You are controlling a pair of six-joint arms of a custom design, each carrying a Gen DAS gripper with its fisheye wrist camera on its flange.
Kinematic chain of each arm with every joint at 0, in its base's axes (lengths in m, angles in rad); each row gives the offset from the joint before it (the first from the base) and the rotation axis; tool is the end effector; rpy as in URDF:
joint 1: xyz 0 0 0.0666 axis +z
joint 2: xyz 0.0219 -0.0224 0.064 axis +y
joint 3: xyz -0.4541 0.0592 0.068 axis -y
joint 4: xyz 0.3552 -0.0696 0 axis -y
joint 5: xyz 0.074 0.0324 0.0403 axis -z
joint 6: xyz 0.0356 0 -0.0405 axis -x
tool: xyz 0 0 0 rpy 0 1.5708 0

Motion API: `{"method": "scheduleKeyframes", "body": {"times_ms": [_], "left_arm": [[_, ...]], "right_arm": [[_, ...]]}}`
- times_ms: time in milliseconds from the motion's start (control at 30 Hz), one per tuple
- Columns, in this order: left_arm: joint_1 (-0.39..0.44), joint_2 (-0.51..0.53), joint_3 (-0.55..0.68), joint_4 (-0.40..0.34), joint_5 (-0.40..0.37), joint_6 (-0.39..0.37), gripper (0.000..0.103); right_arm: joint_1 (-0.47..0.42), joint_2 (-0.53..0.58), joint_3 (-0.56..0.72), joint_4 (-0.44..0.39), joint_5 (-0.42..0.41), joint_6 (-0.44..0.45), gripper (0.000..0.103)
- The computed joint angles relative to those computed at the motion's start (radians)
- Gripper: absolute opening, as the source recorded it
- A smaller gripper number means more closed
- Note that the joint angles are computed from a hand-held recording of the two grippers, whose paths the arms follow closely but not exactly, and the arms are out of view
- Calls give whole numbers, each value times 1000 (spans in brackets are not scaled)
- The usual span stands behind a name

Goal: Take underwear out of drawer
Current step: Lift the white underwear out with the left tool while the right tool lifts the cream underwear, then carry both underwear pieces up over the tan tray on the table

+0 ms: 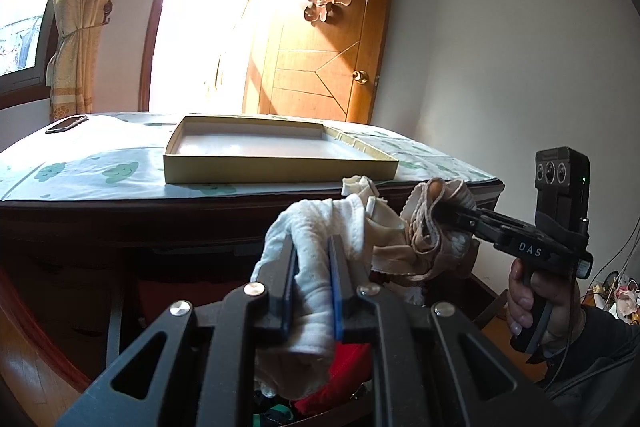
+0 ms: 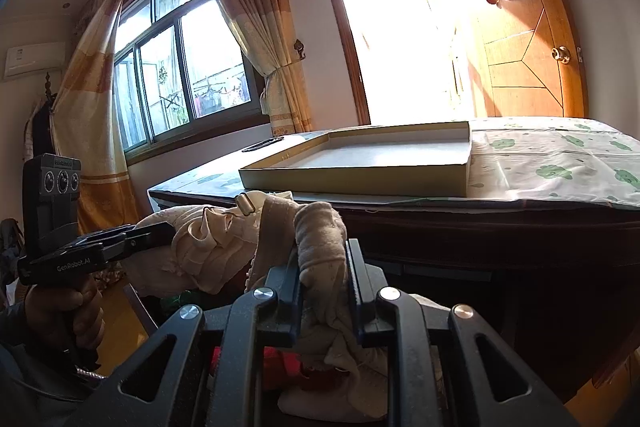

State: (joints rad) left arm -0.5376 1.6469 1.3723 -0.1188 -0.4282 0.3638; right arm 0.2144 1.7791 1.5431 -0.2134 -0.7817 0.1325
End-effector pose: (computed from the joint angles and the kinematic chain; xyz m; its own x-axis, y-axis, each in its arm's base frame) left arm 0.4921 -0.2766 0.4409 -0.3563 -0.1645 -0.9198 0.0103 0.9836 -0.1799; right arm 0.5976 0.1554 0.4345 -0.3189 -0.1654 -0.9332 -0.8203 0.5414 0.1844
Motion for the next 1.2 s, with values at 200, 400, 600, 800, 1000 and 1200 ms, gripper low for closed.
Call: {"method": "scheduleKeyframes", "body": {"times_ms": [200,400,600,800,1000,1200], "left_arm": [[-7,-6,-7,30,-20,-22,12],[-14,-14,-19,60,-38,-35,12],[-17,-20,-25,79,-51,-45,12],[-23,-27,-32,106,-87,-71,12],[-26,-34,-34,123,-103,-84,12],[-29,-44,-41,155,-127,-107,12]], "right_arm": [[-2,-12,-10,27,-7,-11,21],[-3,-29,-31,73,-15,-24,21],[-4,-44,-47,105,-23,-30,21],[-6,-48,-54,137,-31,-42,21],[-7,-56,-55,151,-38,-46,21],[-5,-59,-52,167,-46,-50,21]]}}
